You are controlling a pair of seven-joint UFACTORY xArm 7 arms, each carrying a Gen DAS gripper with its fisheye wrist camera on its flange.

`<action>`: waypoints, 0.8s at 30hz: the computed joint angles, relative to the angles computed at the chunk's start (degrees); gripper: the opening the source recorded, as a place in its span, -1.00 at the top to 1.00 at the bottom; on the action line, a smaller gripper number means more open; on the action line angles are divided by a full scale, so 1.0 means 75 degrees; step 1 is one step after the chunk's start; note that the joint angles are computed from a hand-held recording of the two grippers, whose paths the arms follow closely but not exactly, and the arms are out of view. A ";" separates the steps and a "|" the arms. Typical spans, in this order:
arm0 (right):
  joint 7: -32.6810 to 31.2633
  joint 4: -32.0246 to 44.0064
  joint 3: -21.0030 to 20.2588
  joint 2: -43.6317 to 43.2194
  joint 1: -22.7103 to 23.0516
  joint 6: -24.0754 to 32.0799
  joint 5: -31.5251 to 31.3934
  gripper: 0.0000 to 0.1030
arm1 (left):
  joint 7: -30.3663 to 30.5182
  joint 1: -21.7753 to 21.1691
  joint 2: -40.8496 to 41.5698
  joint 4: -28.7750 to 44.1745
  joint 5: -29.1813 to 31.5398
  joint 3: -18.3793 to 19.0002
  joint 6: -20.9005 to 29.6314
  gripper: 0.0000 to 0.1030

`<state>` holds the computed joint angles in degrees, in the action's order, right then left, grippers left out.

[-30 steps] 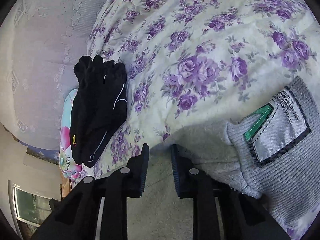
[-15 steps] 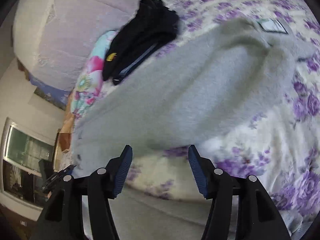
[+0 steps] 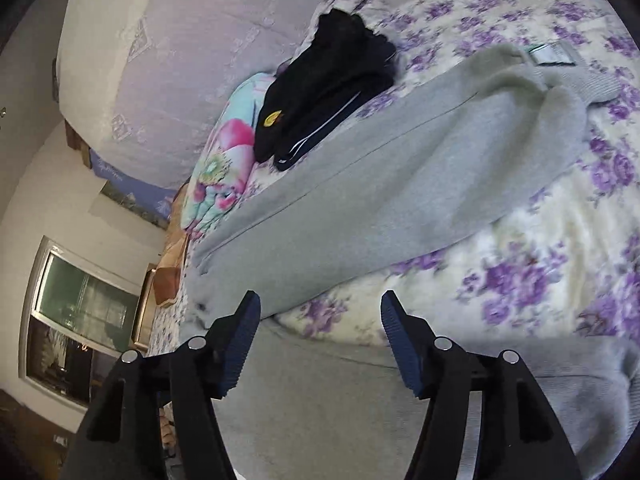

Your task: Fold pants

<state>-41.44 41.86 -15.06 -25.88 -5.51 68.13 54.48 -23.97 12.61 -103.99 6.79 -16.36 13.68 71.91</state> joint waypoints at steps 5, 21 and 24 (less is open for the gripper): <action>0.0033 0.0107 0.0407 0.0383 0.0493 -0.0224 0.0626 -0.23 | -0.0255 -0.0374 0.0460 -0.0301 -0.0408 -0.0424 -0.1086 -0.50; 0.0030 -0.0730 -0.1200 -0.1482 -0.1602 0.0899 -0.1140 -0.38 | -0.0605 0.0356 -0.0455 -0.0522 -0.0358 0.0539 -0.0511 0.73; 0.0245 -0.0743 -0.2023 -0.1811 -0.2525 0.1077 -0.2019 -0.39 | -0.0555 0.0543 -0.0494 -0.0690 -0.0457 0.0658 -0.0507 0.73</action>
